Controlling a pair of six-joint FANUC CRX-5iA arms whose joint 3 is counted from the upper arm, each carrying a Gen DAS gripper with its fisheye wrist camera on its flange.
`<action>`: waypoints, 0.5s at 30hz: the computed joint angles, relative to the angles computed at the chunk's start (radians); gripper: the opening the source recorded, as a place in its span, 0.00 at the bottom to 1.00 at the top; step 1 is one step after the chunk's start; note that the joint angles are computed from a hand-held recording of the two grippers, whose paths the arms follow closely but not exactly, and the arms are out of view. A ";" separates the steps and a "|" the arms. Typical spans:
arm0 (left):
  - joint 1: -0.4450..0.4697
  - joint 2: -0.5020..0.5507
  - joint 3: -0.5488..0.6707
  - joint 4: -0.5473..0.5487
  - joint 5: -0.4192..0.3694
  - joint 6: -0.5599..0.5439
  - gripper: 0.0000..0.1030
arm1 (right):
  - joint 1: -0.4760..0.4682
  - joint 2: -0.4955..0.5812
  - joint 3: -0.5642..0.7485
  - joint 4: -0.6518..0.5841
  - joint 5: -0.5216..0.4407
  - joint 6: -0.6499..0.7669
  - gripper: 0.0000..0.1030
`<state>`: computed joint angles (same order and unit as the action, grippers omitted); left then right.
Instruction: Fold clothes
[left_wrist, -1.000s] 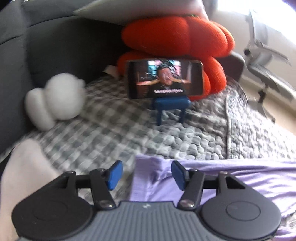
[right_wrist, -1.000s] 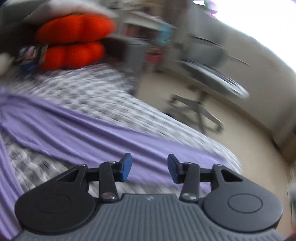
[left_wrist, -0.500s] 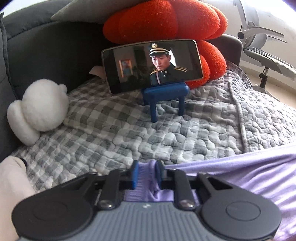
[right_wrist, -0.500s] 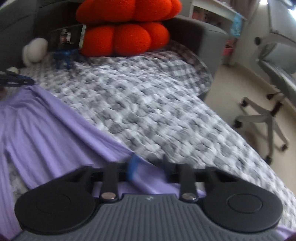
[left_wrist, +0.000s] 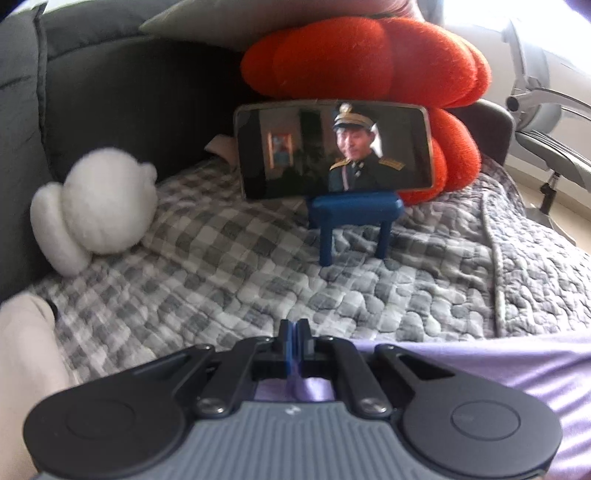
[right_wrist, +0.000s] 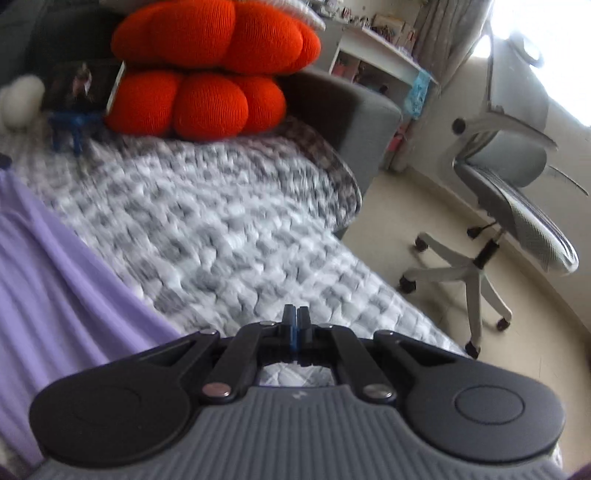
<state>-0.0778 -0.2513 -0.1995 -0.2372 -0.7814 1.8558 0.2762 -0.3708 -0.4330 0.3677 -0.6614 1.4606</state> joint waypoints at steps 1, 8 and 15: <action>-0.006 0.003 0.003 -0.012 -0.001 0.014 0.03 | 0.002 0.001 -0.010 0.016 0.001 -0.015 0.00; 0.029 -0.010 0.005 0.042 -0.007 0.000 0.17 | -0.017 -0.012 0.029 -0.063 -0.029 -0.006 0.10; 0.086 -0.060 0.003 0.097 -0.056 0.012 0.38 | -0.021 -0.023 0.121 -0.102 -0.117 -0.199 0.23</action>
<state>0.0083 -0.3110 -0.1962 -0.1402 -0.8374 1.8680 0.2554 -0.3935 -0.3123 0.2653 -0.7784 1.2614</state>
